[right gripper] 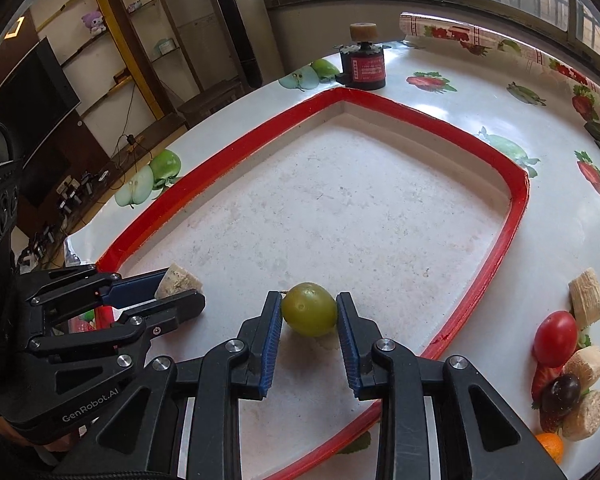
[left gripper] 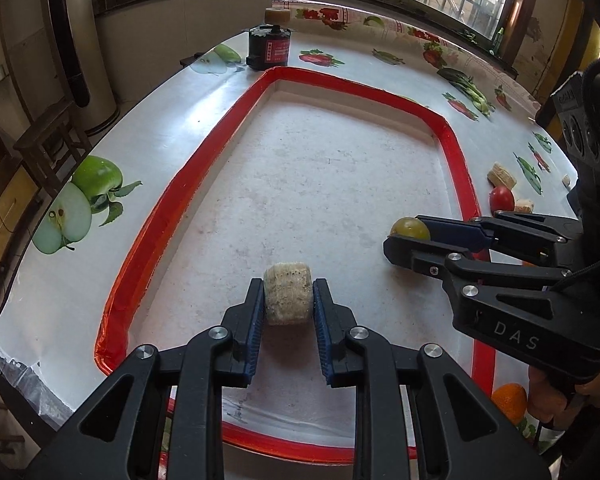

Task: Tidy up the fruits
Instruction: 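Carry the cake into the red tray with the left tool while the right tool drops the grape there, then open both tools and move them back toward the mandarin oranges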

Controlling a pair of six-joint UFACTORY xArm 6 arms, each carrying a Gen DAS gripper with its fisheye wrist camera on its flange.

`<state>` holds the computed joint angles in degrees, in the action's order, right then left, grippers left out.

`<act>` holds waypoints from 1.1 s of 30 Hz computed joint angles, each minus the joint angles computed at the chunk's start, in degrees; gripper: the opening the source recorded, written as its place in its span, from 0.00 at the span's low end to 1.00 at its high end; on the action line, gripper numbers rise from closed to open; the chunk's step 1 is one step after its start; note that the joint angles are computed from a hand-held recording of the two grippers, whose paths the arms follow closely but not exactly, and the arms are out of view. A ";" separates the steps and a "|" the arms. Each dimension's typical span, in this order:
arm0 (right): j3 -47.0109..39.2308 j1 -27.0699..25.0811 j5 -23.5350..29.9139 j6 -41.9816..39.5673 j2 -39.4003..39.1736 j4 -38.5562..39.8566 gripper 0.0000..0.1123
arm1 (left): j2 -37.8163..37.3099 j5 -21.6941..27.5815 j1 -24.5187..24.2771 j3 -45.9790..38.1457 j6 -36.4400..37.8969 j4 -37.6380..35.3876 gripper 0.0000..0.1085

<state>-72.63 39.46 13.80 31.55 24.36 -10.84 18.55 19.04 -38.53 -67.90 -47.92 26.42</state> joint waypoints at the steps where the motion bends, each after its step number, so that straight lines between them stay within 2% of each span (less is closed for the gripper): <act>1: 0.13 -0.03 -0.22 0.73 0.02 -1.05 0.26 | 0.04 0.12 -0.02 -0.05 -0.16 0.38 0.19; 4: 0.30 0.09 -0.19 1.30 -0.16 -2.56 0.34 | -0.01 0.92 -0.17 -0.24 -1.16 1.23 0.28; 6: 0.90 0.00 -0.69 3.48 -0.79 -5.42 0.41 | -0.22 2.25 -0.16 -0.42 -3.66 3.02 0.47; 11: 4.59 -0.43 -3.04 6.91 -4.53 -9.32 0.43 | -2.33 1.82 0.12 1.58 -6.70 4.68 0.47; 14: 7.81 -1.03 -4.75 11.34 -7.86 -13.77 0.48 | -3.53 2.12 -0.19 2.14 -8.41 6.26 0.47; 19: 14.04 -2.24 -6.92 18.00 -14.09 -19.80 0.49 | -5.12 2.21 -1.37 2.30 -10.39 8.32 0.47; 26: 23.37 -4.84 -8.66 29.52 -23.40 -28.91 0.52 | -5.80 1.27 -4.36 1.29 -9.07 7.84 0.47; 29: 27.06 -5.91 -8.06 35.13 -27.46 -34.20 0.52 | -5.30 1.10 -5.88 0.05 -7.86 7.29 0.47; 33: 31.94 -7.39 -7.76 39.47 -32.52 -37.48 0.52 | -4.46 1.26 -7.53 -1.50 -6.37 6.15 0.47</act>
